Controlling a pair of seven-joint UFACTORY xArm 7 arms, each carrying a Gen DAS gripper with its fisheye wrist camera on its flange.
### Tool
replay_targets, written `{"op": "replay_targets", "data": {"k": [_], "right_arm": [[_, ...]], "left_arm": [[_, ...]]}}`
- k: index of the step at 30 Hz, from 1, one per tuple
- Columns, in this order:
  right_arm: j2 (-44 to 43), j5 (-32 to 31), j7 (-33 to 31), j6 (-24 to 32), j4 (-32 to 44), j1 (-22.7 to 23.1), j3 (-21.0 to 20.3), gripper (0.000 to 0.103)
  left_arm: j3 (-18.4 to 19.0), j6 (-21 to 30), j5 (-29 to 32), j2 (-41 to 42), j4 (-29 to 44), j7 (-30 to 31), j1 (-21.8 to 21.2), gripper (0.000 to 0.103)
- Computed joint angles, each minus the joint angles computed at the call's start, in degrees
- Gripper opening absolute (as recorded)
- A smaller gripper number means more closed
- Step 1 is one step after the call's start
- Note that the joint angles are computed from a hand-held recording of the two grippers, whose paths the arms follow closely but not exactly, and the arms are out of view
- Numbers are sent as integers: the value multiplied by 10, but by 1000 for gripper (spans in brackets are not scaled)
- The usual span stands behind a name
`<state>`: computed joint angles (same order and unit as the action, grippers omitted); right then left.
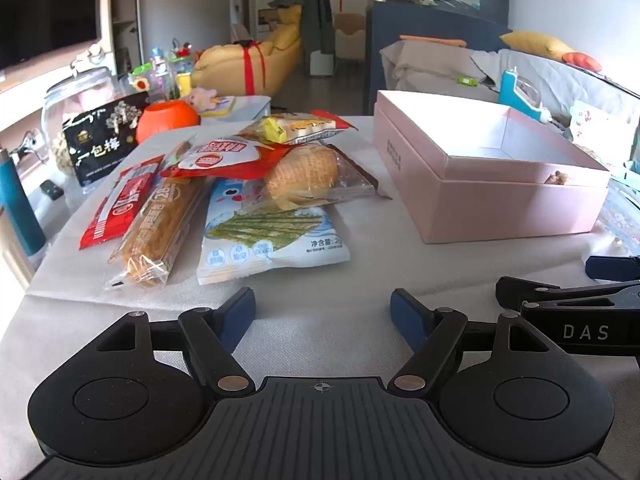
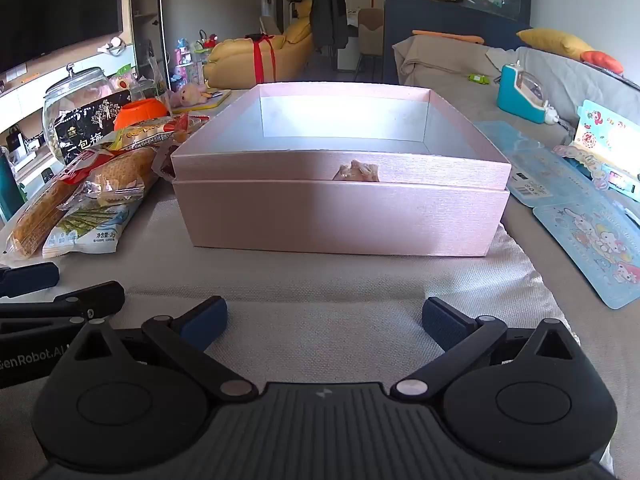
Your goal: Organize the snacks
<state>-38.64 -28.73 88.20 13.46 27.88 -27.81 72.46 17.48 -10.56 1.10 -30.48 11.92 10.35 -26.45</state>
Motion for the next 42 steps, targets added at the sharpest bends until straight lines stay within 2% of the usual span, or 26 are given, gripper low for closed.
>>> {"op": "replay_targets", "data": {"k": [10, 42], "right_arm": [[-1, -2, 2, 3, 0, 2, 0, 103], [0, -5, 3, 4, 1, 3, -2, 103]], "left_arm": [[-11, 2, 0, -1, -1, -3, 8, 81], [-7, 2, 1, 1, 0, -2, 5, 81]]}}
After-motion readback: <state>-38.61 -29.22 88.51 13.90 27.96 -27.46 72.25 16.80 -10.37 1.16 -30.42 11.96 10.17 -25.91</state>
